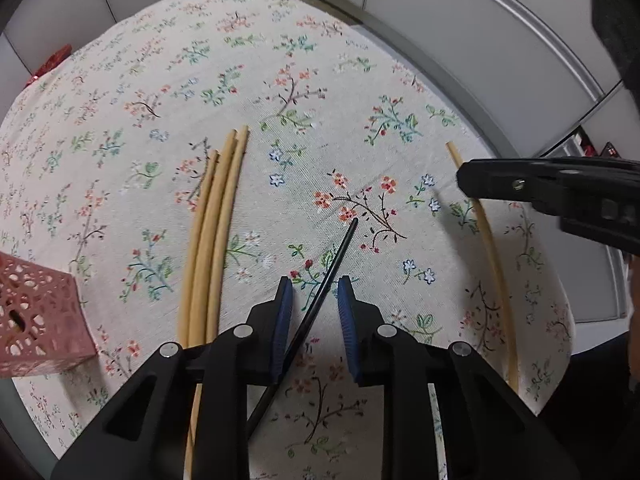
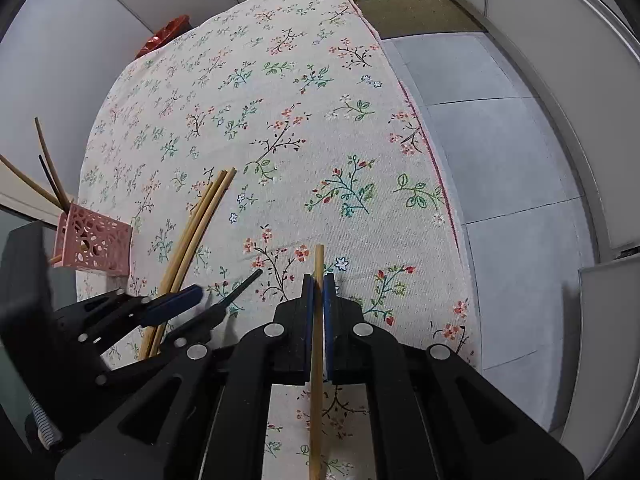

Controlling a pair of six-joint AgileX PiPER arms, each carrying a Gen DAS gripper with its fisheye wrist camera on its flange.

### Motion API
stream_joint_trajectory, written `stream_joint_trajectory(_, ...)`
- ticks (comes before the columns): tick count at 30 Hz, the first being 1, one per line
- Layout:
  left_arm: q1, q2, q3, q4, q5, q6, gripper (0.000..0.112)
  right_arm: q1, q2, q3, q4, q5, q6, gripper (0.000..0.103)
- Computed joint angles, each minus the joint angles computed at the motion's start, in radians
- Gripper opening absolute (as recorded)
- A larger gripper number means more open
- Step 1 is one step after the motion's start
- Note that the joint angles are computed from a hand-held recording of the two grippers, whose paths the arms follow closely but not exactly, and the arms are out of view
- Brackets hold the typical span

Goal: Organize utensils

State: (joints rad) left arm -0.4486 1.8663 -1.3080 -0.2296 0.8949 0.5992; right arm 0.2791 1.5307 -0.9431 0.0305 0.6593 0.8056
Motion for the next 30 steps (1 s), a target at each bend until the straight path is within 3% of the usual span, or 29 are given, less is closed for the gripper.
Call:
stream_joint_trajectory(3, -0.018, 0.012, -0.006, 0.021, -0.022, 0.0, 0.023, -0.008, -0.006, 0.005, 0.012, 0.0, -0.018, 0.004)
stream_joint_trajectory(7, -0.017, 0.006, 0.004, 0.031, -0.042, -0.013, 0.011, -0.01, -0.01, 0.008, 0.023, -0.003, -0.028, 0.004)
stream_joint_trajectory(12, 0.008, 0.006, -0.003, 0.007, -0.025, -0.008, 0.005, 0.004, -0.001, -0.007, 0.018, 0.0, -0.026, 0.004)
stream_joint_trajectory(18, 0.061, -0.085, 0.036, -0.047, -0.021, 0.03, 0.005, 0.039, -0.03, -0.026, -0.009, -0.003, 0.007, 0.004)
stream_joint_trajectory(30, 0.212, -0.355, 0.099, -0.215, 0.009, 0.21, 0.005, 0.261, -0.117, -0.158, -0.401, 0.118, 0.285, 0.004)
